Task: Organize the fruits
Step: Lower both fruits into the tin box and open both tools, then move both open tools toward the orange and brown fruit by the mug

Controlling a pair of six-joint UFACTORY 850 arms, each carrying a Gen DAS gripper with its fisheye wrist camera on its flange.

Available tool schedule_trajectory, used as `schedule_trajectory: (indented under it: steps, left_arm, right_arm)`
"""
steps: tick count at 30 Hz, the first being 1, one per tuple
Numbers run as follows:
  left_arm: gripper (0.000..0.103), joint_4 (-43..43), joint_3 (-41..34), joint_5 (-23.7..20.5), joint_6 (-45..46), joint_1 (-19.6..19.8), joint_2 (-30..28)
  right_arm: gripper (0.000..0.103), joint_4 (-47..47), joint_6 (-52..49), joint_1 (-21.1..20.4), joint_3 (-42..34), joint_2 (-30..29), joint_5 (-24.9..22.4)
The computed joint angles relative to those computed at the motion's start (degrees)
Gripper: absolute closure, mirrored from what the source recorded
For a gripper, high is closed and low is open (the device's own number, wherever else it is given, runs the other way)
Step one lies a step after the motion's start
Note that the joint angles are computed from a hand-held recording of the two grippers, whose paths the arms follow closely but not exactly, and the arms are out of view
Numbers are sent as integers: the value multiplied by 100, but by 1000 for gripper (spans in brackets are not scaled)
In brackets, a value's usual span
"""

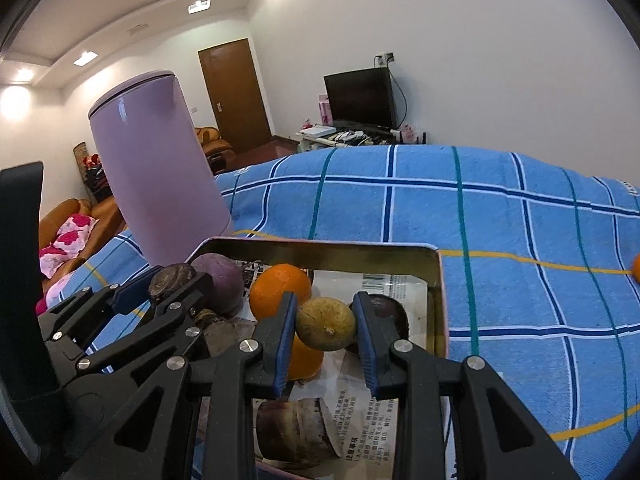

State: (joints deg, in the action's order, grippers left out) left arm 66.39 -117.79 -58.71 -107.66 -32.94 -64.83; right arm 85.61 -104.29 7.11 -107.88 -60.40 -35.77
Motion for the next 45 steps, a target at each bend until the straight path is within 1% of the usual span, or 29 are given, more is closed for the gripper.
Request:
schedule_trajectory:
  steps: [3,13,15,16,17,18,20,21,22,23,24,26,27,28,29,31,34,37,42,45]
  left_arm:
    - [62,-14,1,14,8,6,-1]
    - [61,-47,-48,-30,46,4,-33]
    - [54,-26,-5,14,-35,8,-9]
    - [45,-8,49,52,-137,10,23]
    - [33,27,117,92,-287,11,65]
    - [28,81,188,128,-417,9,107]
    - [16,259,295,162,-640,-13,168]
    - [11,414,332,148,-748,-38,187]
    - [4,527,328,82,-807,-66,180]
    - [1,638,314,-30,-865,-99,167]
    - [1,833,279,-223,-963,-151,129]
    - [0,1110,282,-443,-1099,-213,111]
    - [0,1219,281,-539,-1160,-238,99]
    - [0,1271,266,-598,-1192,-253,83]
    - [0,1293,270,-606,-1207,-255,87]
    - [0,1278,231,-639,-1173,-266,59]
    - [0,1162,79,-769,-1007,-277,-30]
    - [0,1188,103,-798,-1042,-289,-15]
    - [0,1210,184,-706,-1158,-295,39]
    - [0,1228,172,-698,-1148,-307,33]
  right_arm:
    - [72,-234,251,-5,-116,-66,-101]
    - [71,-290,352,-48,-166,-95,-274]
    - [71,-154,254,-88,-142,-92,-391]
    - [71,18,125,-120,-82,-65,-462]
    - [71,214,-22,-159,-13,-39,-576]
    - [70,406,-163,-197,55,-12,-692]
    - [60,931,-574,-278,287,91,-884]
    - [46,1196,-786,-305,412,149,-926]
    - [34,1567,-1084,-330,593,238,-942]
    - [31,2163,-1567,-354,866,374,-934]
    - [29,2650,-1977,-354,1063,476,-915]
    - [27,3546,-2842,-337,1374,647,-872]
    - [24,4052,-3369,-314,1534,735,-847]
    - [20,4358,-3671,-300,1619,777,-833]
    - [19,4843,-4132,-269,1748,837,-833]
    - [19,5426,-4694,-222,1896,904,-868]
    - [19,6365,-5689,-145,2205,1039,-1132]
    - [19,6662,-6000,-110,2261,1074,-1123]
    - [19,6382,-5733,-133,2098,1028,-729]
    - [19,6325,-5653,-158,2040,997,-661]
